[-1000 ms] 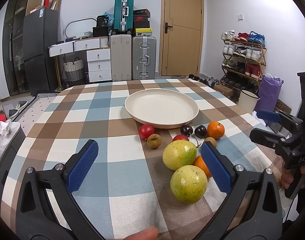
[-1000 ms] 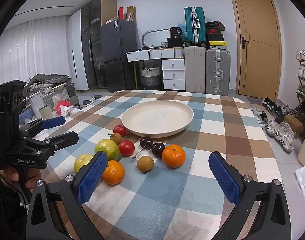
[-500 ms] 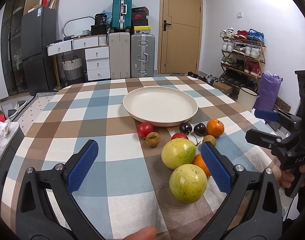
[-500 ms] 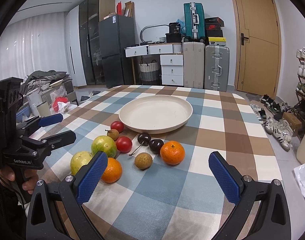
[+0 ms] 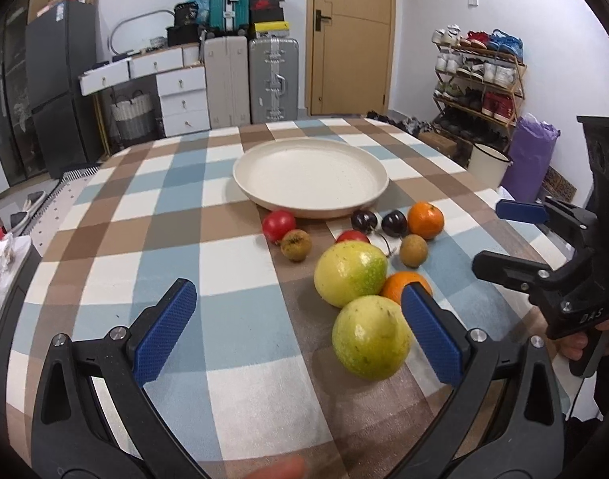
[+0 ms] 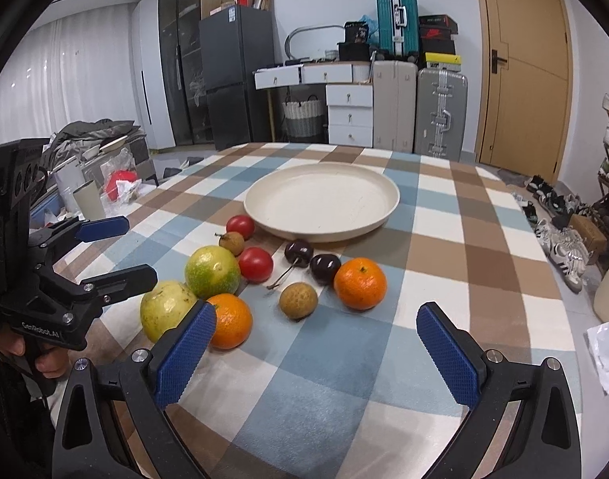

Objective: Organize fruits
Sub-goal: 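Grasp the large yellow fruit with the left tool while the right tool grasps an orange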

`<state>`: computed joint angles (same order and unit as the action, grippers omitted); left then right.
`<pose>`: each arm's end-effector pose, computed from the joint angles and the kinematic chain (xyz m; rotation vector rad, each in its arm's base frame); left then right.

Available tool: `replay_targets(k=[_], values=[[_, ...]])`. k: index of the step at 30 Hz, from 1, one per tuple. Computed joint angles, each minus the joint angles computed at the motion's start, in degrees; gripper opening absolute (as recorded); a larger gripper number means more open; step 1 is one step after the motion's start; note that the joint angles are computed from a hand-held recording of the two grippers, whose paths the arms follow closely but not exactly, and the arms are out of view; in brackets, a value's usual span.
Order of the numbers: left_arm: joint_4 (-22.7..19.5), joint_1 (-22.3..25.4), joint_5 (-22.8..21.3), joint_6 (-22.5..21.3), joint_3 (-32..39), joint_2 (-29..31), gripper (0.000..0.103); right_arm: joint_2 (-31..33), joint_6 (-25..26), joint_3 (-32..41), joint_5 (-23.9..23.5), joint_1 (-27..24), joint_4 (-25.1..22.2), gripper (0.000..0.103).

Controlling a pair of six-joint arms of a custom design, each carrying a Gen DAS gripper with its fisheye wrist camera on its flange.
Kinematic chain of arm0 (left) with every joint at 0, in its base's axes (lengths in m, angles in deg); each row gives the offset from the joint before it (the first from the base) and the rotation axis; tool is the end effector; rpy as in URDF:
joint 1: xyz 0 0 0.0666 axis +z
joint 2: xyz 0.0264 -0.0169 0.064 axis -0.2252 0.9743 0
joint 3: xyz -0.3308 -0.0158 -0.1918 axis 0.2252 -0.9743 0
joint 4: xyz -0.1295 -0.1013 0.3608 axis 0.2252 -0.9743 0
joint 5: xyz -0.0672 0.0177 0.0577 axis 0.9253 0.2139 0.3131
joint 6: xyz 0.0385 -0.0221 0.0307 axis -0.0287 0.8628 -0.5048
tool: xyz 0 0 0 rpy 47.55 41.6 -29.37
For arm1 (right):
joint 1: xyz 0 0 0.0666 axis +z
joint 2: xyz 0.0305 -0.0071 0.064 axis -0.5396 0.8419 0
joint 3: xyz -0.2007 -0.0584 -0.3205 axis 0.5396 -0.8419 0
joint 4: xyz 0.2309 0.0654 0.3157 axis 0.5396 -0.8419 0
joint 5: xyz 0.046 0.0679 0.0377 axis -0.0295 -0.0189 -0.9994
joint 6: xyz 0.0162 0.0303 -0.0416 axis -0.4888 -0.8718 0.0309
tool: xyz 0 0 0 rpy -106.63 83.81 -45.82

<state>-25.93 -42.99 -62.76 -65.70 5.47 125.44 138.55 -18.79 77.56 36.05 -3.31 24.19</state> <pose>0.4589 -0.2617 0.3890 0.4220 2.1965 -0.2476 0.3796 0.2072 0.3871 -0.2664 2.2347 0.2324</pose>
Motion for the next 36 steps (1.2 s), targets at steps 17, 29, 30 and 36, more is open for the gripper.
replay_targets(k=[17,29,30,36], values=[[-9.9,-0.8,6.9,-3.6,4.3,4.2,0.078,5.1,0.5,4.4,-5.1,0.3,-5.6,0.087],[-9.2,0.0,13.7,-3.1,3.7,3.5,0.047,7.8,2.2,6.6,-8.3,1.7,-8.0,0.077],[-9.1,0.1,13.6,-3.0,3.7,3.4,0.047,8.1,2.3,6.8,-8.6,1.7,-8.2,0.075],[-7.6,1.0,14.3,-1.9,2.9,1.7,0.047,9.8,3.2,8.4,-9.5,2.5,-9.7,0.067]])
